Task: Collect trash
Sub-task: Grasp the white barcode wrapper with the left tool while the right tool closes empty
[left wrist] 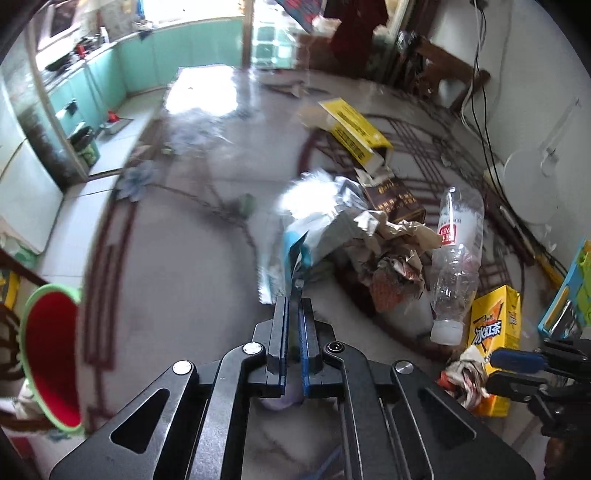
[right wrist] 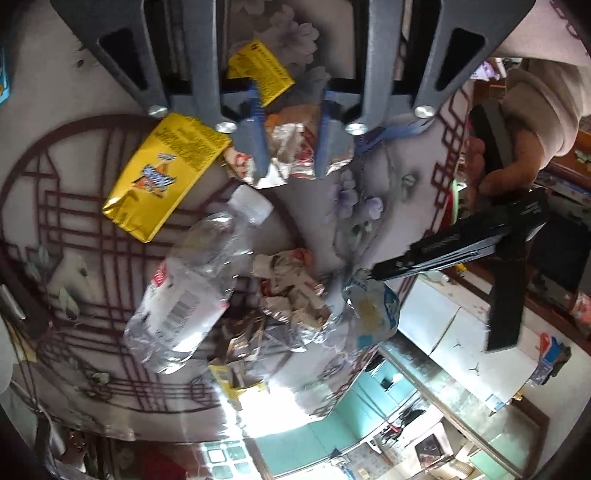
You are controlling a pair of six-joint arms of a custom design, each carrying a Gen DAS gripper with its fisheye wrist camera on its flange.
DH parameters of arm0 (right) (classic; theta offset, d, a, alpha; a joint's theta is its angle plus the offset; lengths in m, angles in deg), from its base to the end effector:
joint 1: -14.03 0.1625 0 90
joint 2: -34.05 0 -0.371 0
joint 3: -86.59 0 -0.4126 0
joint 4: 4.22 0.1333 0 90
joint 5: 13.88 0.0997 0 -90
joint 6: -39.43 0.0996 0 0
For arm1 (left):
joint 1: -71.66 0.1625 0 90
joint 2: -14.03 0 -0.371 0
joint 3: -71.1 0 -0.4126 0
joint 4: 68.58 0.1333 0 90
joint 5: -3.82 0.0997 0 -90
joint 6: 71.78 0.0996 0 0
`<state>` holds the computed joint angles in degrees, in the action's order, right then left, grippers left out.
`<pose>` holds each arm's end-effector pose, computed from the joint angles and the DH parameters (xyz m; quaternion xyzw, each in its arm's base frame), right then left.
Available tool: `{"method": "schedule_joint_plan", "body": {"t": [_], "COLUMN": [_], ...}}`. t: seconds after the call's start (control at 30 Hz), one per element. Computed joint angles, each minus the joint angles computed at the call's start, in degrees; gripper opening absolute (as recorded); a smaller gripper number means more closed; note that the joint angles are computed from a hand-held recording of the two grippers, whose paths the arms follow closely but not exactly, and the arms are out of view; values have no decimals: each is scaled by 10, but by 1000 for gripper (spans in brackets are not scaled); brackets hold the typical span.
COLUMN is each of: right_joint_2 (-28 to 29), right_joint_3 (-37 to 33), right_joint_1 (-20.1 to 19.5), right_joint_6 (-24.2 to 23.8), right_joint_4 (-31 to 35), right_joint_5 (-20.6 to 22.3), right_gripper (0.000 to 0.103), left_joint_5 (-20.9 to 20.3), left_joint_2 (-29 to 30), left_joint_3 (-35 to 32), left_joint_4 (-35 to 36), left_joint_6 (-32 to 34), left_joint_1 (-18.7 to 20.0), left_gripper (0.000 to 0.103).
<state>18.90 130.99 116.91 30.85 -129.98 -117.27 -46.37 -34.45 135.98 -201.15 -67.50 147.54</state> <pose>0.2921 -0.7827 -0.0271 0.1781 -0.9755 0.0607 0.1142 0.0045 -0.7899 0.2991 0.0703 0.9164 -0.2405 0.3121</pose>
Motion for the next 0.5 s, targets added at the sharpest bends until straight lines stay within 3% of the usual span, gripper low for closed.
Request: {"method": "schedule_joint_plan", "body": {"t": [0.07, 0.27, 0.33, 0.43, 0.47, 0.5], "right_joint_2": [10, 50, 66, 74, 65, 57], "right_joint_3": [-13, -75, -96, -101, -85, -69], "right_joint_1": [1, 9, 17, 19, 16, 15], "right_joint_6": [12, 2, -8, -8, -2, 2], "right_joint_4": [7, 56, 72, 83, 75, 65], "right_joint_5": [-8, -24, -45, -39, -25, -14], "right_gripper": [48, 60, 59, 20, 17, 15], "left_joint_5": [1, 0, 4, 14, 17, 17], "left_joint_2": [-23, -67, -73, -77, -80, -84], "left_joint_3": [25, 79, 90, 98, 104, 112], "left_joint_4": [-14, -49, -50, -39, -38, -42], "left_joint_6": [-10, -28, -28, -31, -31, -28], "left_joint_1": [-2, -7, -7, -7, -7, -7], "left_gripper": [5, 5, 5, 6, 10, 21]}}
